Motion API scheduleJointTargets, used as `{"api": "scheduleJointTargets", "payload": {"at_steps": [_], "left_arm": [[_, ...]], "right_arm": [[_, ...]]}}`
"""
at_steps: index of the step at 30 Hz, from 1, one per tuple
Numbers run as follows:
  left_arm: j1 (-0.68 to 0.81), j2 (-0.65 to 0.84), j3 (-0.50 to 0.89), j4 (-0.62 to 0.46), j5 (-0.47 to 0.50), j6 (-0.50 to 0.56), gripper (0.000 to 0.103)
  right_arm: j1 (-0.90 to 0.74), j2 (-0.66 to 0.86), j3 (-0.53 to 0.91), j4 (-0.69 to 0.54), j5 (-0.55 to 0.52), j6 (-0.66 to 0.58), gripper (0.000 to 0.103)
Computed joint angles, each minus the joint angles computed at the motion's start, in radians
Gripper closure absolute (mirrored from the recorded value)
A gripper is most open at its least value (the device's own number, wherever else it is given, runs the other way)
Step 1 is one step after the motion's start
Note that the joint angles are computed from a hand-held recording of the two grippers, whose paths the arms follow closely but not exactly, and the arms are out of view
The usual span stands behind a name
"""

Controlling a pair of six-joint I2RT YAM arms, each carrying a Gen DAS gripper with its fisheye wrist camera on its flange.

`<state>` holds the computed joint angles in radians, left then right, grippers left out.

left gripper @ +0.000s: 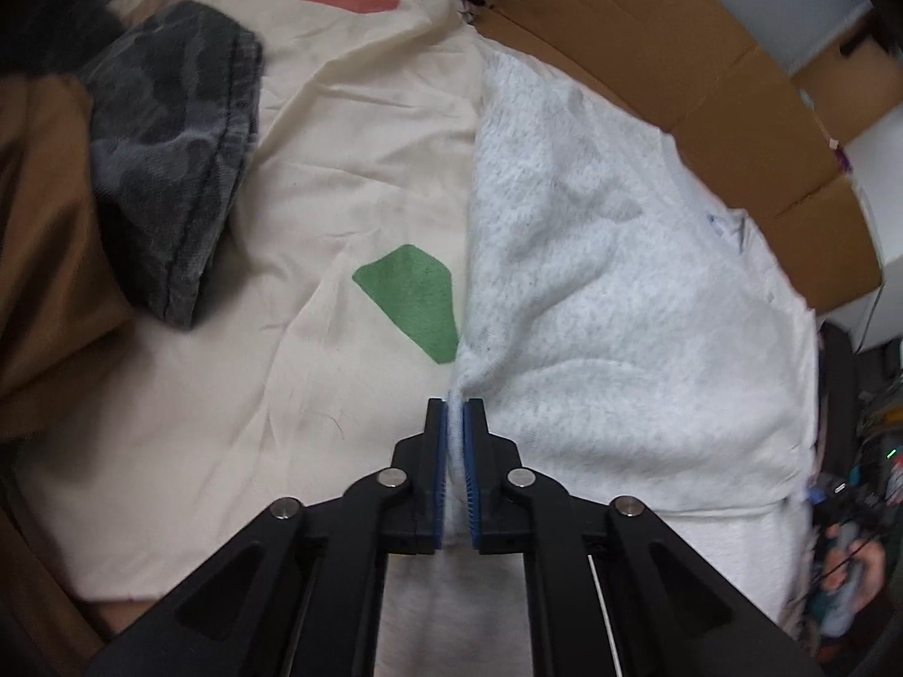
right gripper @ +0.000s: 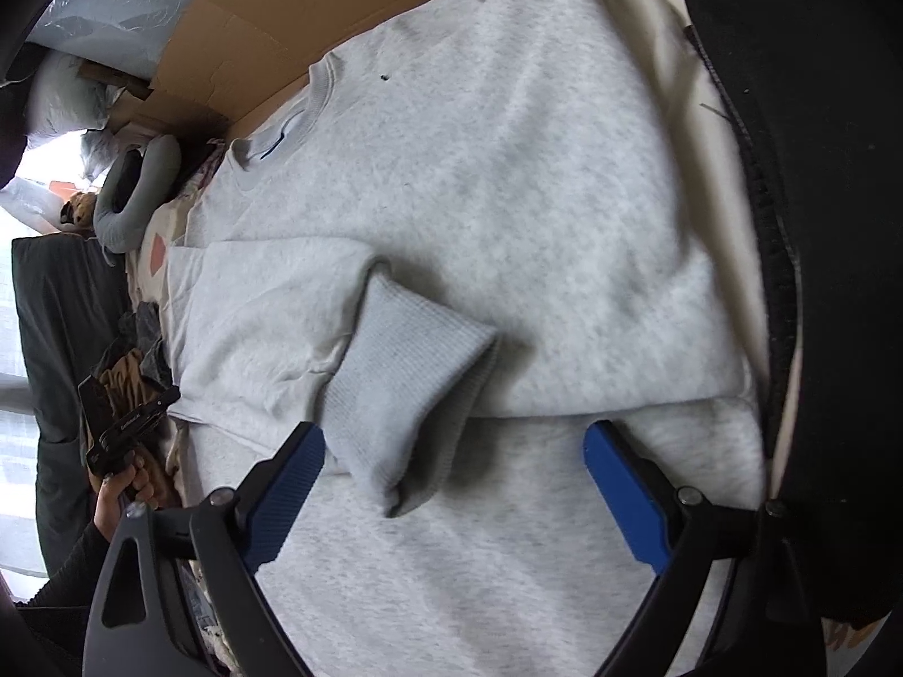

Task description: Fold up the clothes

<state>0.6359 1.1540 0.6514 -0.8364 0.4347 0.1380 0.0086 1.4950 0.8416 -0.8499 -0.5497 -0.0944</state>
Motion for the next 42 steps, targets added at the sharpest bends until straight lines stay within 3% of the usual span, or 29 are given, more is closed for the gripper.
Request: {"api": "scheduleJointTargets", "payload": {"at_steps": [3,5,8,10,14,18,22,23,24,25,35,42], "left_arm": [[0.019,-0.018,0.005,-0.042,0.043,0.002,0.096],[0.04,-0.007,0.004,-0.071,0.069,0.021,0.094],[0.067,-0.006,-0.001,-0.101,0.071,0.058,0.094],[0.078,-0.019,-0.006,-0.114,0.074,0.075,0.093],[0.043,-0.027,-0.012,-0.12,0.05,0.091,0.093],[-0.024,-0.045,-0.035,-0.091,-0.029,0.094,0.09],[-0.094,-0.063,-0.065,-0.037,-0.153,0.075,0.068],[-0.112,-0.068,-0.069,-0.028,-0.177,0.072,0.068],[-0.127,-0.072,-0.073,-0.022,-0.193,0.068,0.068],[-0.141,-0.076,-0.075,-0.018,-0.206,0.063,0.068],[-0.206,-0.073,-0.075,0.003,-0.275,0.046,0.063],[-0.218,-0.194,-0.024,-0.082,-0.275,-0.052,0.064]], "right_arm": [[0.008,0.006,-0.006,0.01,-0.006,0.007,0.011],[0.006,0.0,-0.015,0.02,0.001,0.006,0.019],[-0.002,-0.001,-0.018,0.019,0.007,-0.01,0.035],[-0.01,0.002,-0.013,0.01,-0.007,-0.023,0.055],[-0.011,0.012,-0.001,-0.008,-0.03,-0.035,0.069],[-0.017,0.02,0.001,-0.017,-0.06,-0.048,0.069],[-0.009,0.062,-0.001,0.003,-0.079,-0.052,0.07],[-0.005,0.061,0.001,0.005,-0.074,-0.06,0.074],[-0.007,0.056,0.005,0.001,-0.071,-0.072,0.088],[-0.012,0.048,0.011,-0.007,-0.069,-0.083,0.095],[-0.032,-0.001,-0.013,0.018,0.003,-0.098,0.098],[-0.056,-0.02,0.022,-0.051,0.071,-0.115,0.094]]}}
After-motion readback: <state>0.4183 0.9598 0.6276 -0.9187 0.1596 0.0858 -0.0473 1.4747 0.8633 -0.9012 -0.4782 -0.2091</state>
